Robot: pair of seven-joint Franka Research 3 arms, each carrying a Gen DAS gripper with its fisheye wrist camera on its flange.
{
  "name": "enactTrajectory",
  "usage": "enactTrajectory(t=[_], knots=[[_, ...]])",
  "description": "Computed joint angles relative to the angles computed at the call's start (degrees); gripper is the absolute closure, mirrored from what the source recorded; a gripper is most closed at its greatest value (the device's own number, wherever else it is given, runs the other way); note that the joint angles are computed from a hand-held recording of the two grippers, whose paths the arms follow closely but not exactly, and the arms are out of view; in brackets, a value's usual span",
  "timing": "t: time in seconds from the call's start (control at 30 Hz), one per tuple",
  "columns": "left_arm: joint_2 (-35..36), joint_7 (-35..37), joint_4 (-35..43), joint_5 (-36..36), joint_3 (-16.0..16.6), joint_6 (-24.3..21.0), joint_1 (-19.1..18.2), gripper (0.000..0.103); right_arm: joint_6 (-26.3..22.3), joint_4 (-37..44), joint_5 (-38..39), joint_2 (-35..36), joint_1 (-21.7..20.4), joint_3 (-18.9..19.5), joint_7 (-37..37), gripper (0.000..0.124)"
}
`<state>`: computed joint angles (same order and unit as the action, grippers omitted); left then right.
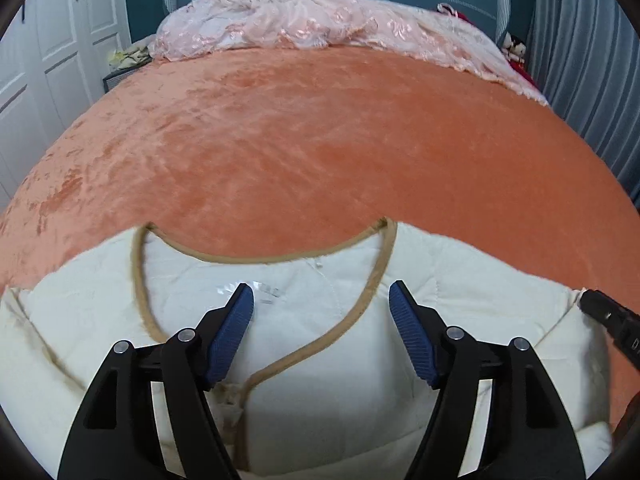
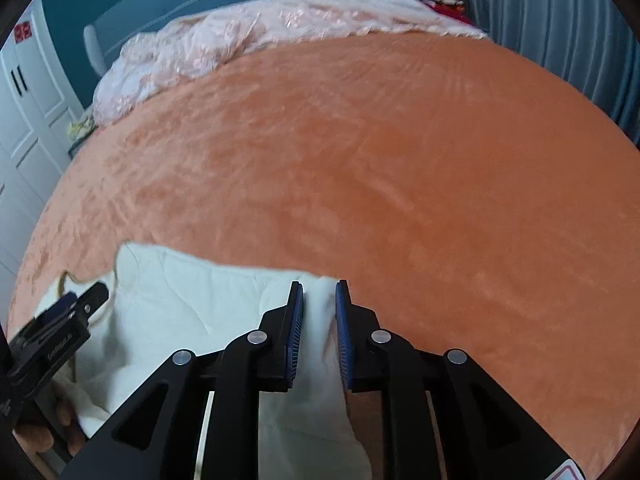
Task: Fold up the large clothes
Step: 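Lower the folded hem near the collar and open both grippers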
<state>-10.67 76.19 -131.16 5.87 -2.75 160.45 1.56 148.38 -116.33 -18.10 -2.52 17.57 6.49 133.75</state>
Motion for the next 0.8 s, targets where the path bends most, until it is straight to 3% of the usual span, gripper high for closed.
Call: enactTrajectory(t=[0.1, 0.2, 0.27, 0.4, 0.53, 0.63, 0.8], knots=[[-3.5, 1.7, 1.1, 1.7, 1.4, -3.2, 1.9, 0.035, 1.1, 1.8, -1.4, -2.8, 0.3, 0.8, -0.7, 0.101], [-3.2, 2.4, 4.4, 1.2, 3.1, -8.5, 3.8, 0.035, -0.4, 7.8, 7.8, 0.4, 3.1, 2.1, -10.7, 0.101], [-2.3, 0.8, 5.7, 3.2, 3.1, -10.3, 5.9, 0.037, -0.9, 11.8, 18.9, 4.6, 5.3, 2.9, -20.0, 0.101], [-0.2, 5.1, 6.8, -1.1, 4.5, -14.5, 6.0, 0.047, -3.0, 18.8, 25.2, 13.4, 9.0, 4.1, -27.1, 0.108], [-0.5, 9.7, 2.9, -3.1, 4.6, -12.5, 6.3, 0.048, -5.0, 22.6, 26.6, 19.0, 11.8, 3.4, -30.3, 0.109], [-0.7, 11.8, -0.1, -3.4, 4.3, -8.7, 6.4, 0.049, -6.6, 22.5, 22.8, 20.1, 14.2, 1.4, -28.7, 0.11], [0.0, 9.4, -2.3, -0.1, 3.2, -3.9, 7.5, 0.047, -1.8, 18.6, 24.3, 19.4, 13.9, 0.8, -26.8, 0.124]])
